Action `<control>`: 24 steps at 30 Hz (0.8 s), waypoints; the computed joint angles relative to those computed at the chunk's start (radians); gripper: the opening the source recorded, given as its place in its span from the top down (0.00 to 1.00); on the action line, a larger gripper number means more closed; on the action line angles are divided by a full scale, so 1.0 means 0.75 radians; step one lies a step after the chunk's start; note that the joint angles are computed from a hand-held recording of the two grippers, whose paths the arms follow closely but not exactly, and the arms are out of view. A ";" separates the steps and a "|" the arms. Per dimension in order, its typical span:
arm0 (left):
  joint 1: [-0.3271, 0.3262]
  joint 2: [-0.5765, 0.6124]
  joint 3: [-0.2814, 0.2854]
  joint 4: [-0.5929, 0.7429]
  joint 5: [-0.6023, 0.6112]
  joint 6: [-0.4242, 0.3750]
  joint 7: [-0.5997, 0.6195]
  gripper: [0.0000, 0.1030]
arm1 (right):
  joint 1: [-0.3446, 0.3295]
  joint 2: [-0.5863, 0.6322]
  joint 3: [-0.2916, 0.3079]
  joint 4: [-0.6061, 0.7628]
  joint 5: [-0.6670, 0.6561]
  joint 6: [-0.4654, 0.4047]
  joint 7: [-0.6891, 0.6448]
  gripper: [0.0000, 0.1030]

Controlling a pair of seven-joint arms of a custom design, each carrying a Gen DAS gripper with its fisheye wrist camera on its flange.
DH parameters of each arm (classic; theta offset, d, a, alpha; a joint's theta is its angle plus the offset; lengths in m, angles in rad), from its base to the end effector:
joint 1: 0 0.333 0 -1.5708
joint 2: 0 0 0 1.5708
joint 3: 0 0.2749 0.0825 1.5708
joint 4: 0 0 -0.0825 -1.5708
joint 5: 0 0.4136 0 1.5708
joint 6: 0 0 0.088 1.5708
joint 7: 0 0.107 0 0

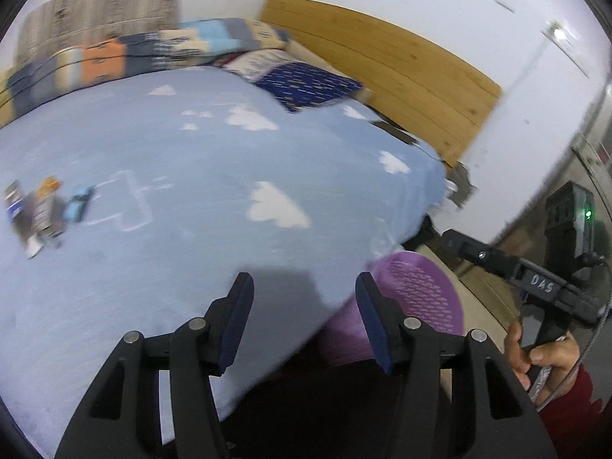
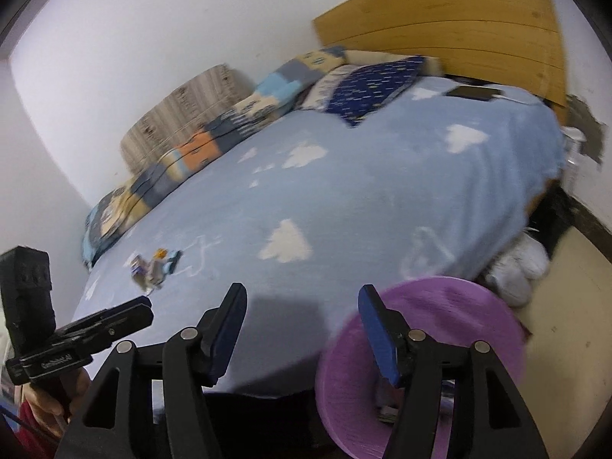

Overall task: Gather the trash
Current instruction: 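Return both tools to the trash pile on the bed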

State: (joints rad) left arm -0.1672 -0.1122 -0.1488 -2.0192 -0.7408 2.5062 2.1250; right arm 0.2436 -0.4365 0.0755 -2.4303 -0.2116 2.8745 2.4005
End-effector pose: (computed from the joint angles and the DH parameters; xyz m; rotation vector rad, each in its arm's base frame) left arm 0.5725 -0.1846 0.5156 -1.5509 2.3431 -1.2051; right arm 0.4778 0.1729 0.5200 -1.3361 1.8591 -0.4333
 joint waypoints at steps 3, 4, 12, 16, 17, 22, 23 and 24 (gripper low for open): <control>0.032 -0.020 0.026 -0.040 0.019 0.025 -0.023 0.47 | 0.085 0.152 -0.033 0.148 0.063 0.001 -0.114 0.38; 0.046 -0.026 0.038 -0.053 0.020 0.033 -0.028 0.47 | 0.102 0.194 -0.035 0.190 0.082 -0.001 -0.147 0.38; 0.153 -0.035 0.104 -0.107 0.047 0.081 -0.108 0.47 | 0.203 0.645 0.016 0.692 0.394 -0.108 -0.534 0.38; 0.218 0.005 0.123 -0.084 0.106 0.124 -0.229 0.47 | 0.198 0.900 0.082 1.006 0.392 -0.239 -0.603 0.38; 0.231 0.016 0.123 -0.074 0.131 0.130 -0.265 0.47 | 0.209 0.985 0.090 1.115 0.363 -0.287 -0.602 0.38; 0.313 0.180 0.130 0.106 0.374 0.141 -0.611 0.40 | 0.254 1.286 0.093 1.513 0.281 -0.444 -0.595 0.38; 0.325 0.227 0.133 0.167 0.396 0.121 -0.653 0.40 | 0.260 1.335 0.089 1.575 0.277 -0.457 -0.583 0.38; 0.336 0.282 0.135 0.239 0.418 0.096 -0.691 0.40 | 0.259 1.354 0.092 1.596 0.283 -0.455 -0.579 0.38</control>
State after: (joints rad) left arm 0.0845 0.0993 -0.0474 -1.8402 -0.4274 2.5783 1.6069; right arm 0.4378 0.5790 0.1447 -1.2335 0.0005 2.5331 1.9666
